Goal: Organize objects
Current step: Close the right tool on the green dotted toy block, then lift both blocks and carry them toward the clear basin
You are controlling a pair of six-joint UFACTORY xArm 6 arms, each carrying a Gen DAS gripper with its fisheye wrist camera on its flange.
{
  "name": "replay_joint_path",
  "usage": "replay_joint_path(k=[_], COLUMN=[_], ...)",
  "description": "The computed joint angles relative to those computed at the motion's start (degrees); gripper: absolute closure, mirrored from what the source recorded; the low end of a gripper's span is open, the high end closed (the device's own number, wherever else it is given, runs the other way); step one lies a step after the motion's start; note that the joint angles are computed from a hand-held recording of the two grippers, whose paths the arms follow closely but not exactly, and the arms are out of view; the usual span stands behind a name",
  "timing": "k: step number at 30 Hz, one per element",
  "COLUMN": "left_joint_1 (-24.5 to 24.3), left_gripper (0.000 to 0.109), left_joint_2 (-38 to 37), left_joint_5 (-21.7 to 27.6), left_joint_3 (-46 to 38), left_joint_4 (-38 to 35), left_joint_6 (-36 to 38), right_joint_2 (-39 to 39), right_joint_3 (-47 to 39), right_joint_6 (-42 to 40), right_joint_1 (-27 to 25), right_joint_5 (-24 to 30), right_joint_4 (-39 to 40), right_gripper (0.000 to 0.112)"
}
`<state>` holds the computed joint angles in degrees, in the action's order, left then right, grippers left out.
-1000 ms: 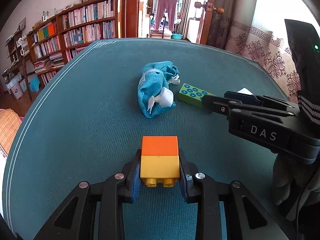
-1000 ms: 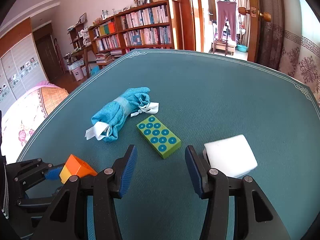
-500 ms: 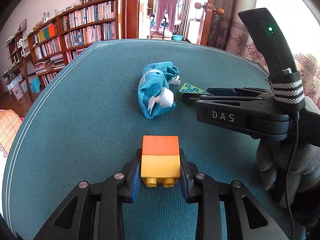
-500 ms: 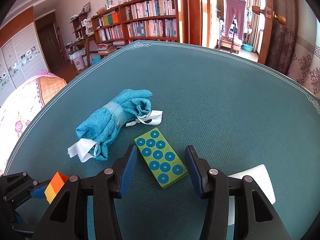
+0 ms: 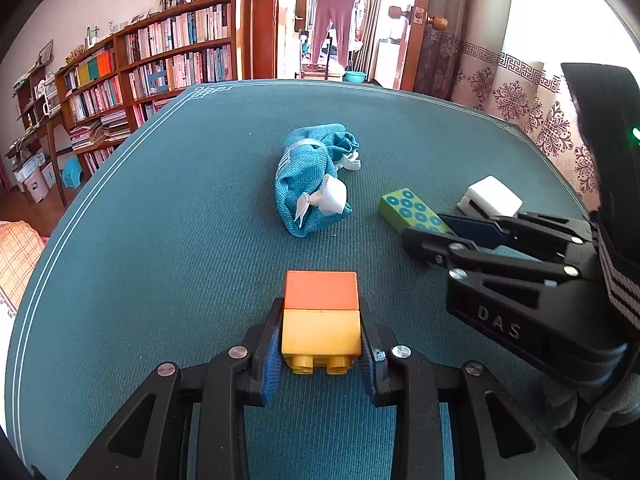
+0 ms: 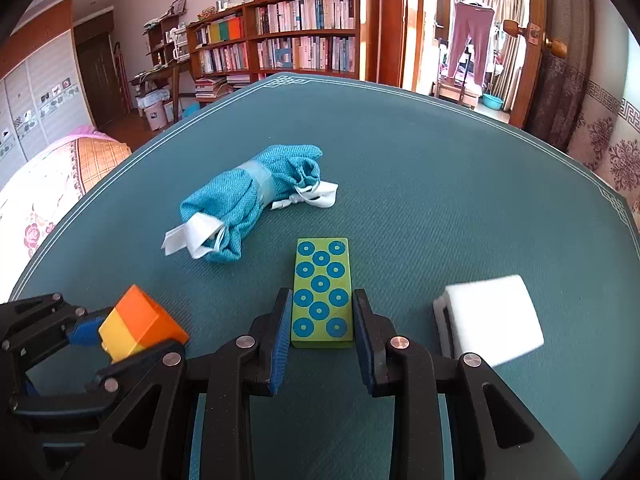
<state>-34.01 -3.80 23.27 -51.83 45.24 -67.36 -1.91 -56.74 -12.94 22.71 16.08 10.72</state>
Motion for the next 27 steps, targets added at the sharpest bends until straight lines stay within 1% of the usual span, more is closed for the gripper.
replay_joint_path(k=[4,7,10,15,18,27], left_joint_1=[0.0,-0.2,-0.2,-0.1,-0.5,-1.2], left_gripper=[0.074,0.074,0.075,0.075,0.075,0.075], left_joint_2=[0.0,0.0,-0.2,-0.5,-0.3,-0.1], left_joint_5=[0.0,-0.1,-1.2,-3.1,-3.1,-3.1], left_joint_3=[0.0,-0.1,0.2,0.8,0.6,0.5], left_joint_4=[0.0,-0.3,-1.5,-2.6,-2.9,-2.6], left_joint_6=[-0.1,0.3,1.6,3.0,3.9,4.2], right_joint_2=[-5.5,-9.4,-13.1,-19.2,-21.8,-22.5], right_joint_3=[6.4,10.7,14.5,20.0,22.1,22.4], right_joint_6=[1.8,2.9,4.7,11.0,17.6,16.1], right_joint_1=[-0.4,-1.1,-1.8,-2.9,-3.9,-5.2], right_joint_5=[-1.2,-1.7,-1.9,-1.2,-0.7,-0.7], right_joint_4=[-1.6,-0.9,-1.4,-7.9,-13.7,-8.5], right_gripper=[0.082,0.082,0.082,0.082,0.082,0.08])
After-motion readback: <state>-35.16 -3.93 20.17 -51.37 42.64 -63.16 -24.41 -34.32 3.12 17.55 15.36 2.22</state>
